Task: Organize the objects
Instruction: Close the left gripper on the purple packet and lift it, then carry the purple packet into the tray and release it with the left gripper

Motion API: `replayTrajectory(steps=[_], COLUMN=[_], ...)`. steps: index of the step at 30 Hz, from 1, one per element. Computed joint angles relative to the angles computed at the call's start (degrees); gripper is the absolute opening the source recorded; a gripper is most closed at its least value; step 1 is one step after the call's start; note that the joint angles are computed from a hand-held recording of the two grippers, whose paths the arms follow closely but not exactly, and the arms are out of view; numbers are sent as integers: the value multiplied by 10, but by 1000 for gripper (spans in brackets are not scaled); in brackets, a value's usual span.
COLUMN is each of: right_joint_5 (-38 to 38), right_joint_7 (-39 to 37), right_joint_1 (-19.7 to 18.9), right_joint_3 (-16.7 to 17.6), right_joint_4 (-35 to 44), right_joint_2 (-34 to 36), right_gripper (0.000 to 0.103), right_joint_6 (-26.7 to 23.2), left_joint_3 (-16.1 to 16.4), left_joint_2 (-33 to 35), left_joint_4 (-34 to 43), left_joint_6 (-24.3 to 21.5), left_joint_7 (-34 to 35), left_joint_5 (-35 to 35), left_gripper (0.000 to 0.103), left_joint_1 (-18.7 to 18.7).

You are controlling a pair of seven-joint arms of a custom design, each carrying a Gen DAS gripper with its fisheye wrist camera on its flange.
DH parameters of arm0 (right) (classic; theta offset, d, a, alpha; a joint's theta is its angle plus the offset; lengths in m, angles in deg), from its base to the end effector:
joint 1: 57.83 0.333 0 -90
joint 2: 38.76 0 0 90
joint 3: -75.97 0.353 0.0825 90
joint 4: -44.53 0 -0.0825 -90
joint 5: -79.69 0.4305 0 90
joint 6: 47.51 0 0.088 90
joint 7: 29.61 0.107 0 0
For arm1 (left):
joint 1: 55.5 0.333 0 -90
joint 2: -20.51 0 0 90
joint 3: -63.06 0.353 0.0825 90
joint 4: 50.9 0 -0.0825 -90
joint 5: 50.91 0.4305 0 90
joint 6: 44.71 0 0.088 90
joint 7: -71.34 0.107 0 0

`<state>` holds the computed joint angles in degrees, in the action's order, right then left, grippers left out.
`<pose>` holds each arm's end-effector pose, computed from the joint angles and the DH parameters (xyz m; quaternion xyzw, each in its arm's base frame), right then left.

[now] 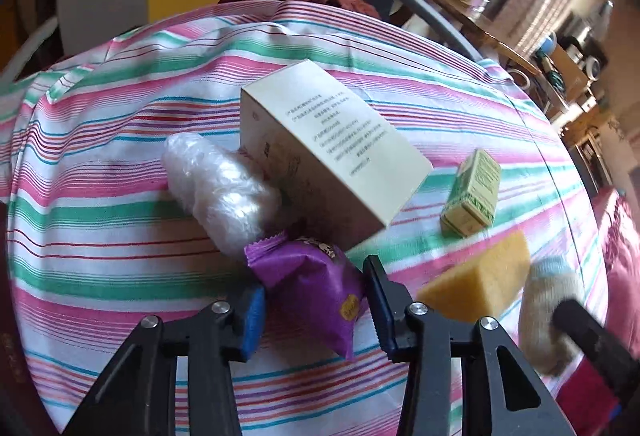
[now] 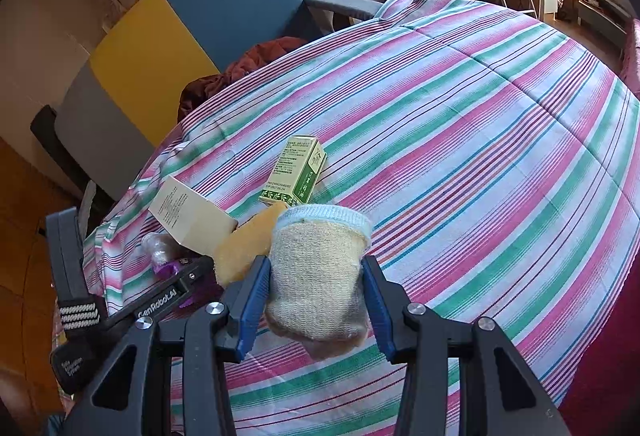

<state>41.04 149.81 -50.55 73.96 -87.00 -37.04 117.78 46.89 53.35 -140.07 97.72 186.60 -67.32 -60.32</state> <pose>0.5800 0.0899 0.3952 -0.3305 0.8912 -0.1588 0.2670 0.7501 -0.2437 0.3706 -0.4774 0.8418 -0.2518 0.0125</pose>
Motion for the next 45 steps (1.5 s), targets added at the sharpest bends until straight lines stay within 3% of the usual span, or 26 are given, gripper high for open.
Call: replayTrajectory(steps=[5, 10, 18, 24, 31, 45], right_joint_5=[2, 9, 59, 86, 68, -20], right_joint_7=[-8, -17, -77, -106, -96, -16], right_joint_1=[1, 3, 9, 13, 17, 19], right_joint_3=[1, 1, 4, 2, -2, -4], right_joint_4=[2, 6, 17, 21, 22, 29], right_joint_2=[1, 3, 14, 19, 18, 15], right_gripper=[47, 47, 47, 47, 47, 46], right_joint_6=[-6, -20, -48, -63, -70, -79], left_joint_3=[-39, -45, -16, -13, 15, 64], left_joint_2=[-52, -116, -162, -203, -240, -277], left_joint_4=[-85, -178, -244, -288, -308, -317], left_joint_6=[11, 34, 91, 115, 108, 83], left_joint_7=[131, 256, 346, 434, 510, 552], left_joint_5=[-77, -166, -226, -290, -368, -442], left_gripper=[44, 44, 44, 44, 44, 44], left_joint_1=[64, 94, 70, 71, 63, 60])
